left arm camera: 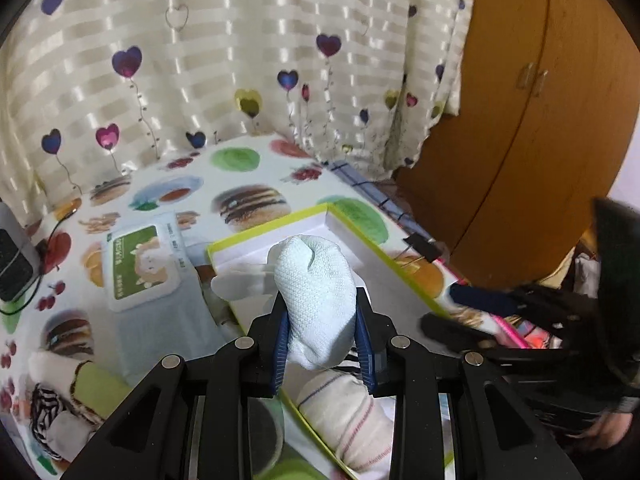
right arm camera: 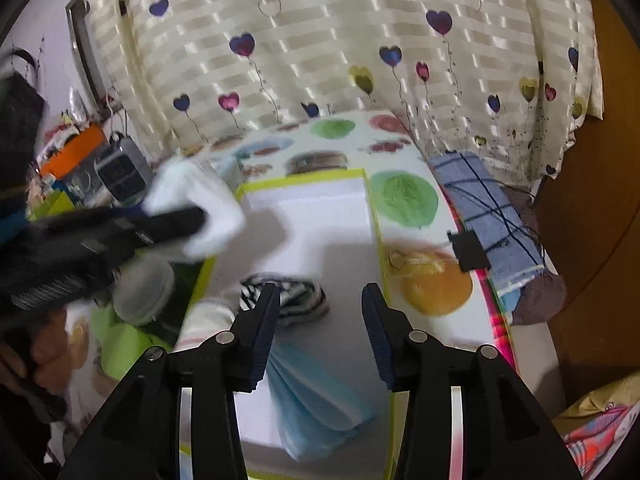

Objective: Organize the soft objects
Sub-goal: 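Carry the glove and striped cloth into the white box and release both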

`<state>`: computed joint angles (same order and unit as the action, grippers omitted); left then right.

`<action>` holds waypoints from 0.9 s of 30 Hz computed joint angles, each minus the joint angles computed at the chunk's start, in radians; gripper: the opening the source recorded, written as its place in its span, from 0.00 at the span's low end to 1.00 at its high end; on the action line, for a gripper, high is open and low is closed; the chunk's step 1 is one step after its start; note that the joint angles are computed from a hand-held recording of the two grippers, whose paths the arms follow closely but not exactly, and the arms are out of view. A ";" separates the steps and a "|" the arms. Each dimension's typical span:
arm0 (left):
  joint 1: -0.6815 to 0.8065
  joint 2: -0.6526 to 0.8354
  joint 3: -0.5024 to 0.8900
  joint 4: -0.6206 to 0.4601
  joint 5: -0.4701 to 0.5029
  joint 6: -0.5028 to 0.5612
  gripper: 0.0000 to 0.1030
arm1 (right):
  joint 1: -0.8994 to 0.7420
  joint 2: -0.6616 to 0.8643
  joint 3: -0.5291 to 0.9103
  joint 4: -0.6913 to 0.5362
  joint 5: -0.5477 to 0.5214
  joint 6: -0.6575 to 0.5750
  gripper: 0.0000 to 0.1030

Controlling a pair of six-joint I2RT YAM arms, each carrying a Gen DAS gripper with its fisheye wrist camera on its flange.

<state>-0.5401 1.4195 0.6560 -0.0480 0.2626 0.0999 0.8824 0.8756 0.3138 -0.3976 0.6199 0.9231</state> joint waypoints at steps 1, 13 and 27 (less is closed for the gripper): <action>-0.008 0.027 0.015 -0.008 -0.002 -0.004 0.27 | 0.015 0.001 0.005 -0.017 0.017 0.016 0.43; -0.058 0.102 0.062 -0.009 -0.031 -0.013 0.41 | 0.053 -0.052 -0.013 -0.130 0.052 0.137 0.43; 0.001 -0.293 -0.107 -0.107 -0.083 -0.022 0.41 | 0.352 0.094 0.159 -0.340 0.230 0.408 0.43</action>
<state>-0.5391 1.1267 0.5487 -0.1552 0.1799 0.0781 1.2342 0.9691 0.4724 -0.7381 0.8502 1.3314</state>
